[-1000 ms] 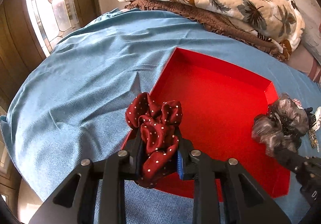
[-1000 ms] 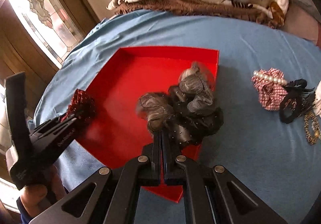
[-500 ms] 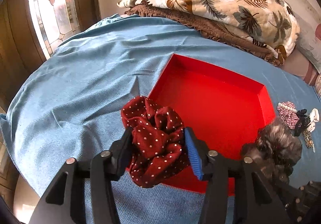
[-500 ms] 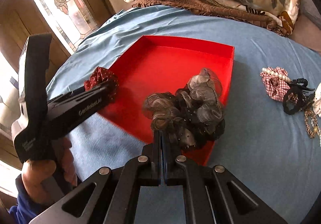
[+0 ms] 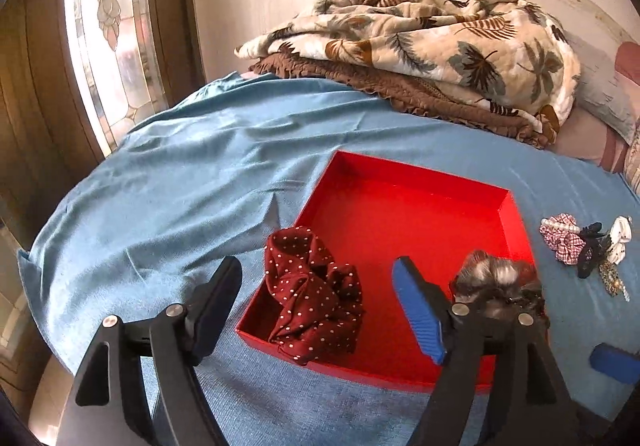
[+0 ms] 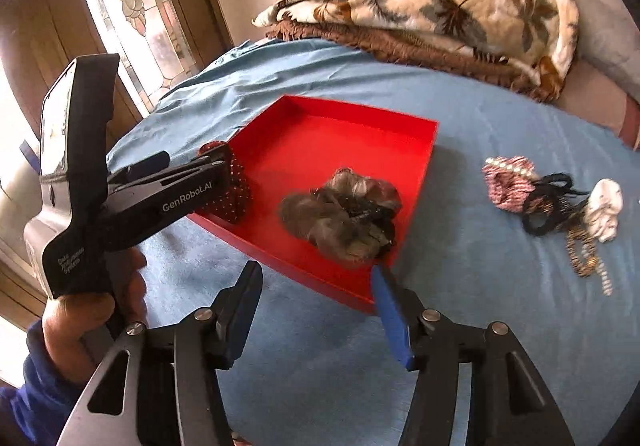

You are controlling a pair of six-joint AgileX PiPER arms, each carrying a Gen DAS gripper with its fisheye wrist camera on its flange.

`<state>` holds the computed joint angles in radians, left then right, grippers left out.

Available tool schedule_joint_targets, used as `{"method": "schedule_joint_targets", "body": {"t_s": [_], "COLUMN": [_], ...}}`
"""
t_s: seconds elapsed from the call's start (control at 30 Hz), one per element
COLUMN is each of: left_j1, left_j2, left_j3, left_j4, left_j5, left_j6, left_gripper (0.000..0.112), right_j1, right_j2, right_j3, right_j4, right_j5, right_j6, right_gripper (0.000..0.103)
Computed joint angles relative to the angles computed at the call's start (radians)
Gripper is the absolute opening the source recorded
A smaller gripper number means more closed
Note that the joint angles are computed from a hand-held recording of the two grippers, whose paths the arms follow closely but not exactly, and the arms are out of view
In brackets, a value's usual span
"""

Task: Organize jewelry
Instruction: 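Withdraw both tools from the tray toward the remaining accessories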

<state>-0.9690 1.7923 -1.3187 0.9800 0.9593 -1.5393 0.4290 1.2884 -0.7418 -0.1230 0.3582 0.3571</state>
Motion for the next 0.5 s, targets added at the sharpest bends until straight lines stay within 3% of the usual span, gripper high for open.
{"method": "schedule_joint_targets", "body": {"t_s": [0.27,0.5], "left_j1": [-0.02,-0.025], "left_j2": [0.031,0.039], "left_j3": [-0.045,-0.043], "left_j4": [-0.009,-0.028], "left_j5": [0.035,0.05], "left_j6": [0.021,-0.007], "left_gripper": [0.077,0.077], "right_j1": [-0.179,-0.546], "right_j2": [-0.137,-0.227], "right_j3": [0.104,0.19], "right_j4": [0.146,0.542], "right_j5": [0.018,0.073], "right_j6": [-0.189,-0.694], "right_gripper": [0.067,0.068]}}
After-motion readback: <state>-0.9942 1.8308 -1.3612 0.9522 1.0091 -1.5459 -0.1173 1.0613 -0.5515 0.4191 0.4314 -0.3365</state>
